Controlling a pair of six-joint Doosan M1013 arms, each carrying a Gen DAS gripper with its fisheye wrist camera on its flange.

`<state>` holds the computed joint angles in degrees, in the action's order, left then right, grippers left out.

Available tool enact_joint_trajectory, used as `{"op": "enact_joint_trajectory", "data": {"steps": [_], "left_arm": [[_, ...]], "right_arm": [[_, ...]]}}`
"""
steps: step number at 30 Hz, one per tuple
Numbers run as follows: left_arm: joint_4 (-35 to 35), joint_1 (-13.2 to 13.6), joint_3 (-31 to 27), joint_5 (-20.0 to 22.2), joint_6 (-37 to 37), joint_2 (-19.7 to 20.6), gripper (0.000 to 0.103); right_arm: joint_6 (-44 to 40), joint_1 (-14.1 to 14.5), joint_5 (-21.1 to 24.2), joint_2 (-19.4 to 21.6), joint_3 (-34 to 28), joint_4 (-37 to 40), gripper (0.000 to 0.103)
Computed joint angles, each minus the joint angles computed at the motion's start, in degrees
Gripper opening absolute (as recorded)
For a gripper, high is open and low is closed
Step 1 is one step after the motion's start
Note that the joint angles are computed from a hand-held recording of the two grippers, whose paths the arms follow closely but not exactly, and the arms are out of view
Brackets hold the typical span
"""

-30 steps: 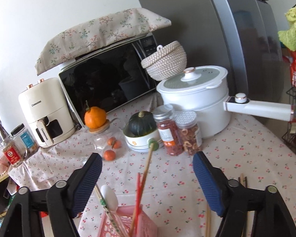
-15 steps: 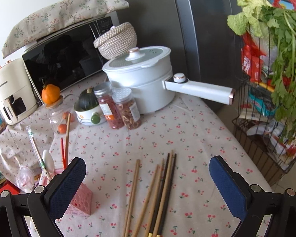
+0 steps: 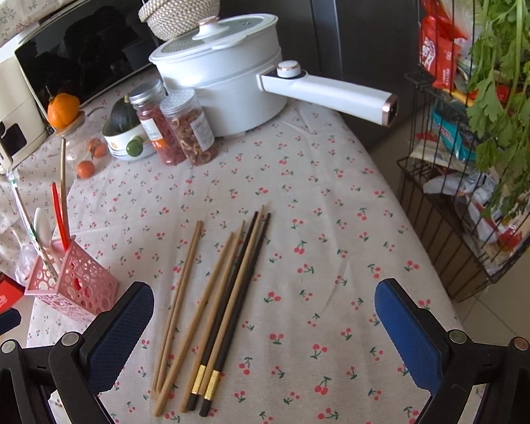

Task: Organize utensils
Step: 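Move both tools back toward the remaining wooden and black chopsticks, then grasp a wooden chopstick with the left tool while the right tool approaches a black chopstick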

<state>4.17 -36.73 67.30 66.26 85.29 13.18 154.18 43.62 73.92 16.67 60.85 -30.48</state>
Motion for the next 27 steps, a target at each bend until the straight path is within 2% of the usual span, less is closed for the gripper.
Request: {"op": "enact_joint_trajectory", "data": {"steps": [5,9,11,14,16,18,22,27], "left_arm": [[5.38,-1.15,-4.52,7.00,-3.64,3.94,0.103],[1.77,0.04,-6.88,9.05,-5.38,5.94,0.103],[0.38,0.59,-7.54,8.84,-6.28,6.48,0.098],[-1.38,1.26,-8.87,9.12,-7.52,7.58,0.079],[-2.82,1.72,-9.96,9.53,-7.94,8.46,0.060],[-4.53,1.93,-10.51,9.78,-8.03,9.06,0.051],[-4.89,1.06,-10.30,9.21,-7.68,9.32,0.044],[-5.07,0.25,-11.69,9.91,-7.27,10.85,0.041]], "right_arm": [[-2.88,-1.99,1.99,0.67,-0.09,3.92,0.103],[-5.33,-4.14,5.02,1.37,0.10,10.10,0.103],[-6.11,-4.74,6.03,1.45,0.51,11.49,0.103],[-6.29,-5.43,5.98,1.10,1.30,12.99,0.103],[-5.99,-5.80,5.07,0.68,1.99,13.82,0.103],[-6.05,-6.15,4.48,0.47,2.41,14.78,0.103],[-6.77,-6.48,4.23,0.63,2.32,15.99,0.103],[-6.31,-6.97,3.01,0.34,2.65,16.80,0.103]]}}
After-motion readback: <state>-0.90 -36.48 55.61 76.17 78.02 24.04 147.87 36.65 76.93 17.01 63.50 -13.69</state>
